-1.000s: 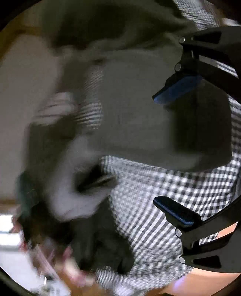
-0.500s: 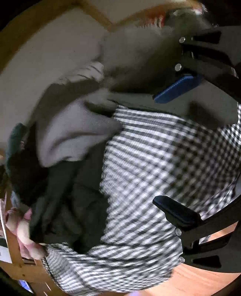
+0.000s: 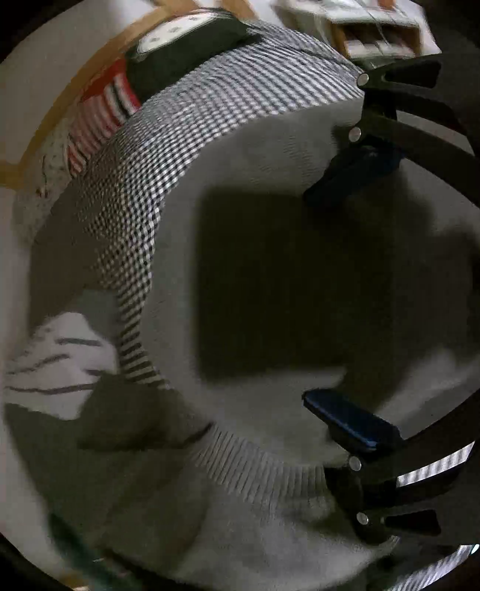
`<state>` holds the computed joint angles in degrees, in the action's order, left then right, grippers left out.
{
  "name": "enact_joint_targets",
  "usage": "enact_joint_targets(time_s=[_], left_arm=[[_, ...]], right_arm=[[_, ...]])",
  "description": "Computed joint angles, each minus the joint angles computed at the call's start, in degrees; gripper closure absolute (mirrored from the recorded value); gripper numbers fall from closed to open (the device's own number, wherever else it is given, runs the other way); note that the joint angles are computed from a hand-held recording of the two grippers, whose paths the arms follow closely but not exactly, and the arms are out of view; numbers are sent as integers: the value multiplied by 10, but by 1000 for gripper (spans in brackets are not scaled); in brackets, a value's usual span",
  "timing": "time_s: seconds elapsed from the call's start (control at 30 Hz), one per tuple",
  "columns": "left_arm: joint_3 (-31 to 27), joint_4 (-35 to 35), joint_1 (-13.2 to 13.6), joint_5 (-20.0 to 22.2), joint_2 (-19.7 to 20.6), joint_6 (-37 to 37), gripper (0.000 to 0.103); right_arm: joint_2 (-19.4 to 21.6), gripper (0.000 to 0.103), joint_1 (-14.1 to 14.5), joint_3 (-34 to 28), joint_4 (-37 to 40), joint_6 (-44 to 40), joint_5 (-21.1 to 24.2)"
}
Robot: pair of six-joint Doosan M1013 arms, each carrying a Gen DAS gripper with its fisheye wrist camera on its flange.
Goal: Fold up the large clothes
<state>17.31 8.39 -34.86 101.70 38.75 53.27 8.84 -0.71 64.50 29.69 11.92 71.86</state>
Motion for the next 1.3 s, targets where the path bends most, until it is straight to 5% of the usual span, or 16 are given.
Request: enact_joint_targets(time_s=[0.07, 0.2, 0.27, 0.37, 0.47, 0.5, 0.6, 0.67, 0.8, 0.87, 1.0, 1.13, 1.3], left_arm=[[60, -46, 16, -59, -26, -27, 4], [198, -36, 3, -185, -94, -42, 4], [223, -19, -1, -213, -109, -45, 4], [254, 11, -4, -256, -126, -61, 4], [289, 45, -14, -285, -146, -89, 4], [296, 52, -15, -289, -150, -98, 4], [273, 91, -32, -239, -147, -126, 4], [271, 137, -51, -208, -153, -151, 4], [327, 172, -83, -157, -183, -220, 4], [402, 145, -81, -229, -219, -277, 4], [535, 103, -59, -427, -282, -370, 4], [519, 121, -64, -397, -273, -363, 4], [518, 107, -59, -399, -276, -366, 4]], right_arm=[[5, 66, -9, -14, 21, -10, 22], [31, 21, -69, -84, 129, -19, 188], [45, 12, -106, -126, 187, 18, 227], [89, 10, -129, -221, 186, 152, 215], [145, 11, -109, -305, 78, 270, 194], [165, 19, -98, -332, 35, 286, 217], [215, 20, -79, -390, -24, 327, 322], [198, 20, -74, -352, -48, 297, 294], [221, 20, -72, -386, -50, 312, 336], [237, 18, -69, -407, -50, 316, 359], [219, 17, -66, -362, -47, 301, 326], [225, 10, -69, -363, -41, 312, 333], [286, 3, -79, -460, 10, 379, 424]])
